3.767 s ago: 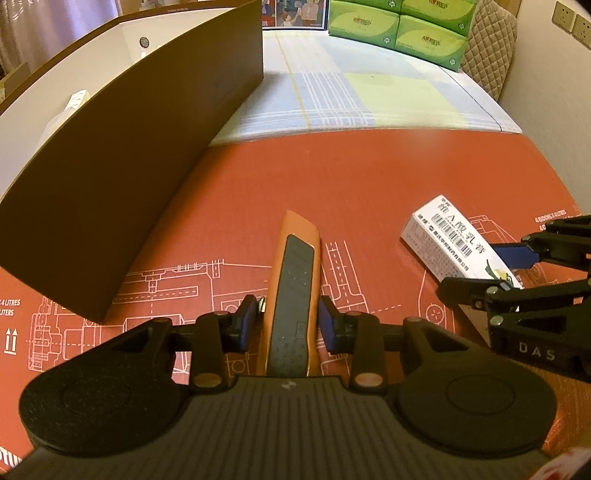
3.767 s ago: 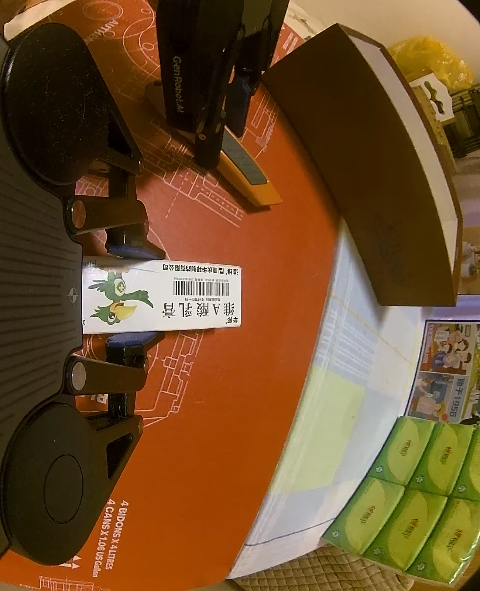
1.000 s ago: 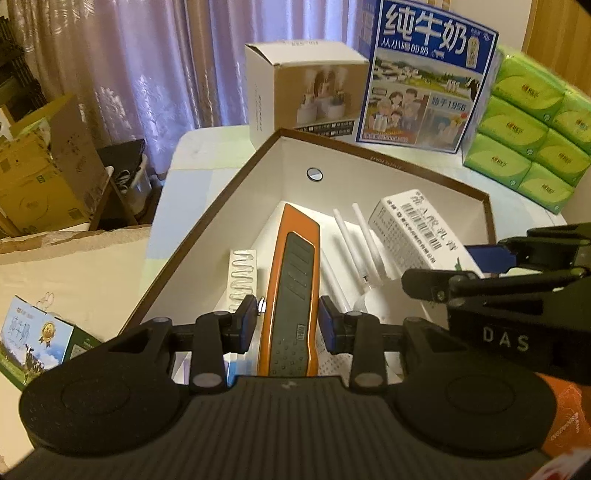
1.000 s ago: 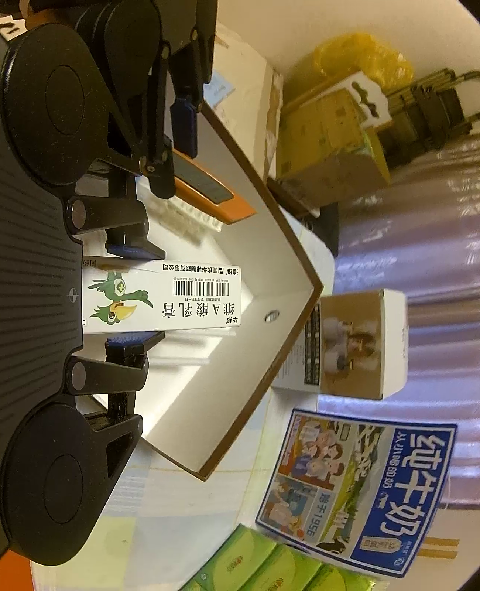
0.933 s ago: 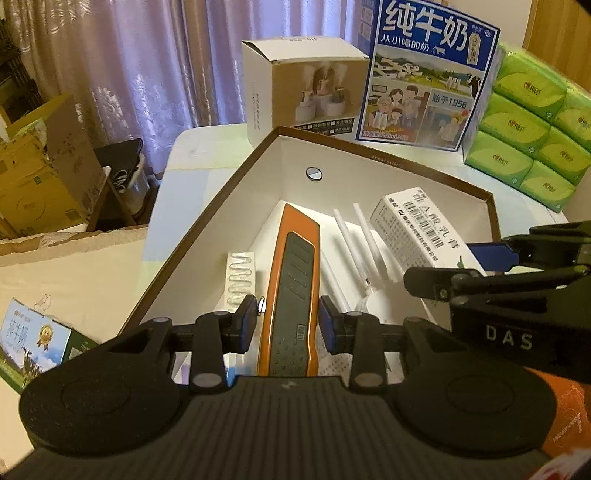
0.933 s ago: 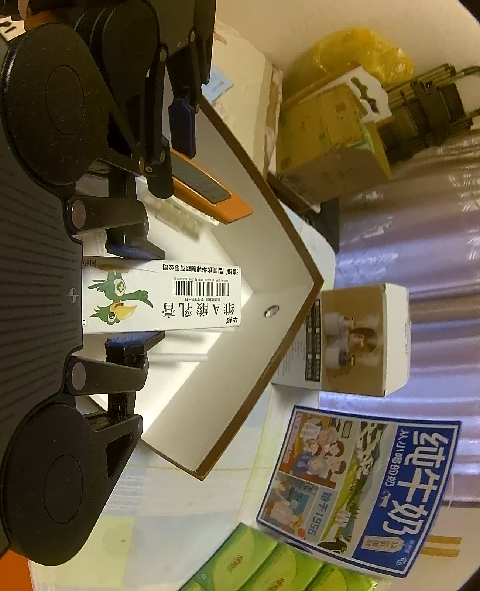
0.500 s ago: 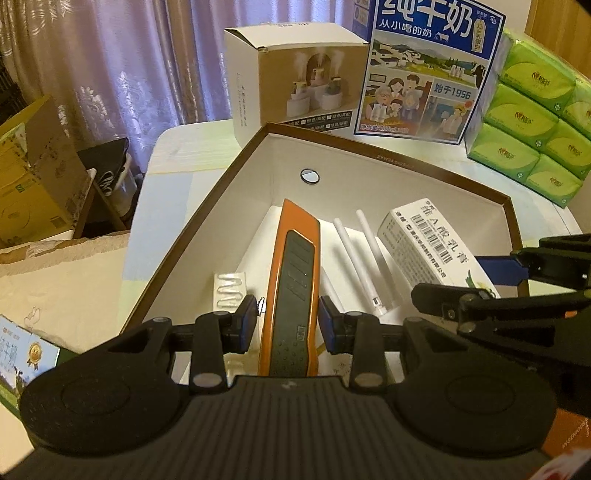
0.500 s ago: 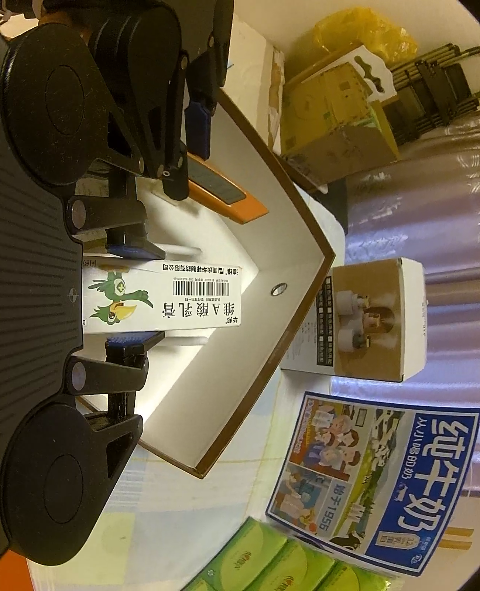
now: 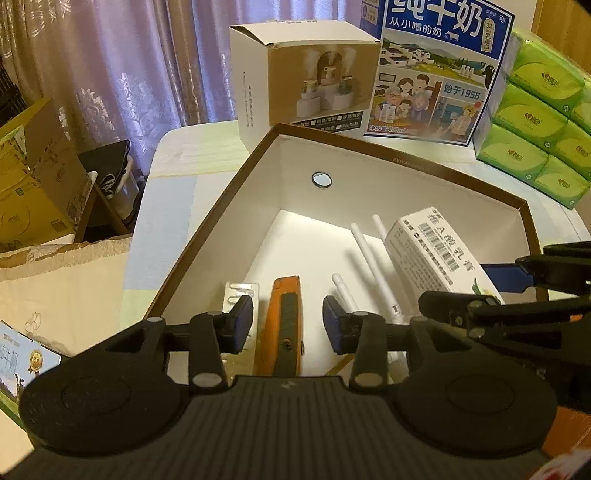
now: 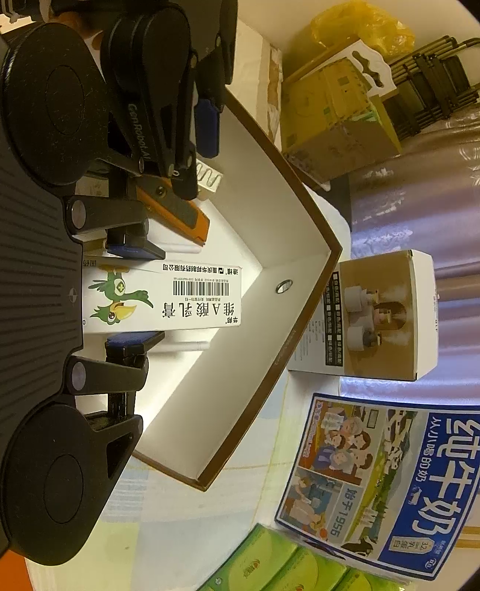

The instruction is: Organize rigid objects

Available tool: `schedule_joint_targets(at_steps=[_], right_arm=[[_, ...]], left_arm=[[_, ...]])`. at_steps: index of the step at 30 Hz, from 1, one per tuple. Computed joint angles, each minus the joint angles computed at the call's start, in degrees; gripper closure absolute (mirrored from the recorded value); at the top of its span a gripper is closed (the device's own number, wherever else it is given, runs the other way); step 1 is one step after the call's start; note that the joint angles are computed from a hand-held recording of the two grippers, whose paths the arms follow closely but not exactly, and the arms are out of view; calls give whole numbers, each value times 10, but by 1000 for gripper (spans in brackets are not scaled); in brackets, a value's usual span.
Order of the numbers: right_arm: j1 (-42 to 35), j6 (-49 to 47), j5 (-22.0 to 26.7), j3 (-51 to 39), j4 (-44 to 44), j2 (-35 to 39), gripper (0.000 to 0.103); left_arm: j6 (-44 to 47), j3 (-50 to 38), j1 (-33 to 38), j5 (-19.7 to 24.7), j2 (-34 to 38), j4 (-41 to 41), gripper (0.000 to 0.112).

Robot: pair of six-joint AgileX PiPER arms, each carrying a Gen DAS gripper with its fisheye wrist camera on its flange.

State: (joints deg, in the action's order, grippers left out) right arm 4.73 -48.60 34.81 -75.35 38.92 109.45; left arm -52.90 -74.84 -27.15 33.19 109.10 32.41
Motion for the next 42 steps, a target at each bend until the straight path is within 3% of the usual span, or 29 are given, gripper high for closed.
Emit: schedule_joint_targets(at_steps=[3,19,33,42], right_arm=[[-4,-17,-1,1,36,2,68],[-18,-28,9,19,26,-13,64],[-38,-60,21,70,56,-67,61],[-73,-114,38,136,101,-142,48]], left_arm=[[2,5,0,-2,-4,-2,72],[-10,22,-13,-2,-18,-4,68],[-65,58,-47,18,-71,28,64],[-144,102,-95,50,-137,84,55]])
